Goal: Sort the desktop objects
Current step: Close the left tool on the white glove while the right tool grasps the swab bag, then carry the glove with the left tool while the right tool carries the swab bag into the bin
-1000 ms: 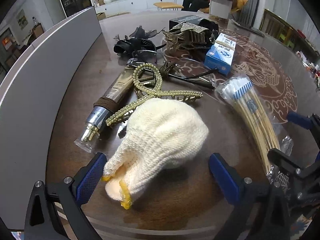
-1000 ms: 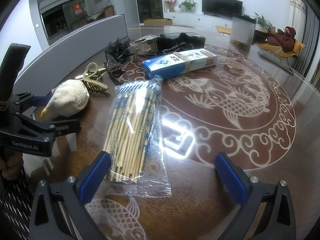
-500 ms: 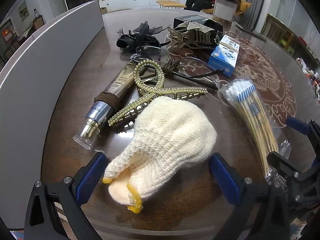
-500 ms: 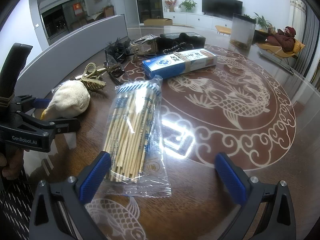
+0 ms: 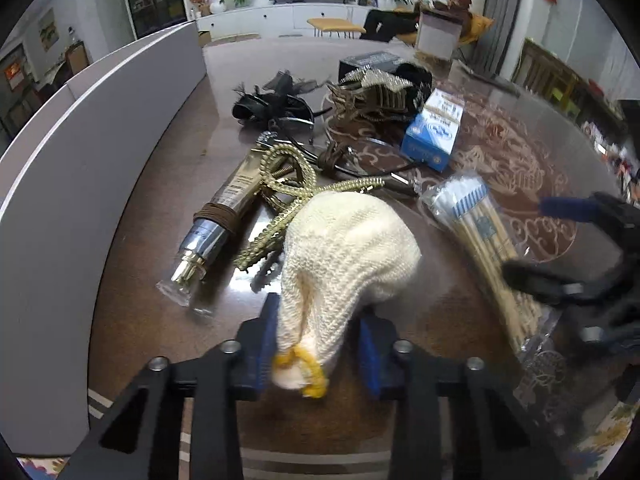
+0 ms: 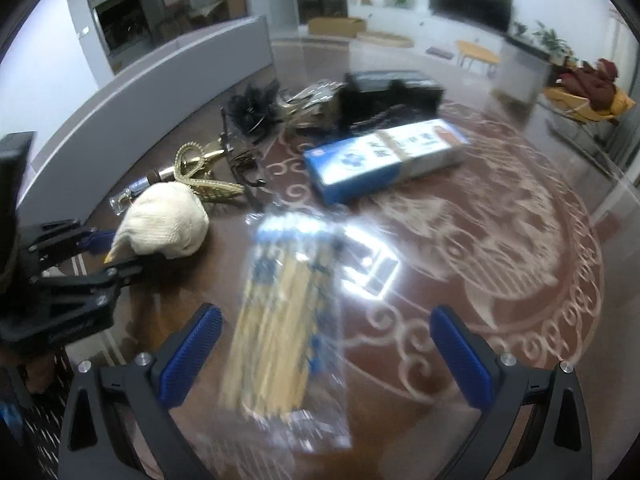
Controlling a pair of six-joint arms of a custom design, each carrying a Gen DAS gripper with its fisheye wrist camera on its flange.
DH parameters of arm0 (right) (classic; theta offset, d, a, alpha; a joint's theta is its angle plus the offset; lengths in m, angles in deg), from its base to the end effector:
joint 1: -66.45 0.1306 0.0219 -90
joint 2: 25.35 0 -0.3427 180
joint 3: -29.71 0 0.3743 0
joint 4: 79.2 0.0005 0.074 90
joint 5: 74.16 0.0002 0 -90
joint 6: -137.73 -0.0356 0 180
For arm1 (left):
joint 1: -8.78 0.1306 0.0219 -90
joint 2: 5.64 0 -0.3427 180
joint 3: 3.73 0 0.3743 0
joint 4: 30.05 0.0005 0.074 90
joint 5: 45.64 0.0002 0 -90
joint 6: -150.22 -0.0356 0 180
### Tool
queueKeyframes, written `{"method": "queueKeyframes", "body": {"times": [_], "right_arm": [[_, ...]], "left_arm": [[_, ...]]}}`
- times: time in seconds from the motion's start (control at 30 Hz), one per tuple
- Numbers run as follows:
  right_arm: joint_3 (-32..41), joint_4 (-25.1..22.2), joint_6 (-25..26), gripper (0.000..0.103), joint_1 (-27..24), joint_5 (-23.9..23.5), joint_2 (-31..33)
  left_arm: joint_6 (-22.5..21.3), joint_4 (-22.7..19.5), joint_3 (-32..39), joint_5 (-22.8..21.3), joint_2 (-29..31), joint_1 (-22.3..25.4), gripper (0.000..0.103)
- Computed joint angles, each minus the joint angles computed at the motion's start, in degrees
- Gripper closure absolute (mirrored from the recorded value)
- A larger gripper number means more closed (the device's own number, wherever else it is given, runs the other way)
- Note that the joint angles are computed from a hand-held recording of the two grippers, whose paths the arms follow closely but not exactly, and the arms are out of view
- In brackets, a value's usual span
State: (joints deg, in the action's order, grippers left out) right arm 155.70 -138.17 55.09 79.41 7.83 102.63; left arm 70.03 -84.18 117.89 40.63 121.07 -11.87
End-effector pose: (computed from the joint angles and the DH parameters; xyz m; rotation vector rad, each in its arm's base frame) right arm 0.6419 0.1523 0.2921 -0.5117 2.5843 0.2175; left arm 0.6140 -0.2295 0.2779 0.2228 2.5952 -0.1065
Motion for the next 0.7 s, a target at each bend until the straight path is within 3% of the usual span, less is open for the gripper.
{"method": "queueKeyframes", "body": {"times": [0.1, 0.13, 0.17, 0.2, 0.23, 0.43, 0.53, 0.63, 0.7], "right_arm": [[3.62, -1.68, 3.05, 0.004, 1.93, 2.35, 2.99], [3.66, -1.94, 3.88, 0.023, 2.40, 3.29, 3.19], [2.58, -0.65, 3.66, 0.033, 2.41, 2.60, 2.42], [2.20, -0.48, 3.02, 0.062, 2.28, 2.28, 1.83], [2.39, -1.17, 2.54, 0.068, 2.11, 1.85, 1.63], [-7.26, 2.64, 3.81, 0.069, 0.72, 0.17, -6.85], [-10.15, 3.64, 4.12, 0.069, -0.62, -1.02, -9.73], [-7.77, 2.59, 4.95, 0.069, -0.53, -1.31, -9.56], [-2.36, 0.77, 5.77, 0.069, 0.42, -2.46, -7.46]], "left_arm": [[2.25, 2.94, -3.42, 0.98, -2.72, 0.41, 0.071], [2.77, 3.75, -3.72, 1.19, -3.09, 0.41, 0.071], [3.09, 4.77, -4.74, 1.48, -4.01, 0.59, 0.071], [3.19, 6.24, -6.75, 1.86, -5.58, 0.91, 0.072], [3.24, 7.12, -7.60, 2.11, -6.48, 1.12, 0.072], [3.94, 12.43, -13.52, 4.26, -12.43, 2.55, 0.072], [6.30, 14.00, -15.27, 5.84, -14.64, 3.57, 0.072], [8.79, 15.42, -17.09, 6.79, -17.41, 4.88, 0.072], [9.31, 15.08, -17.44, 6.15, -19.10, 6.22, 0.072]]}}
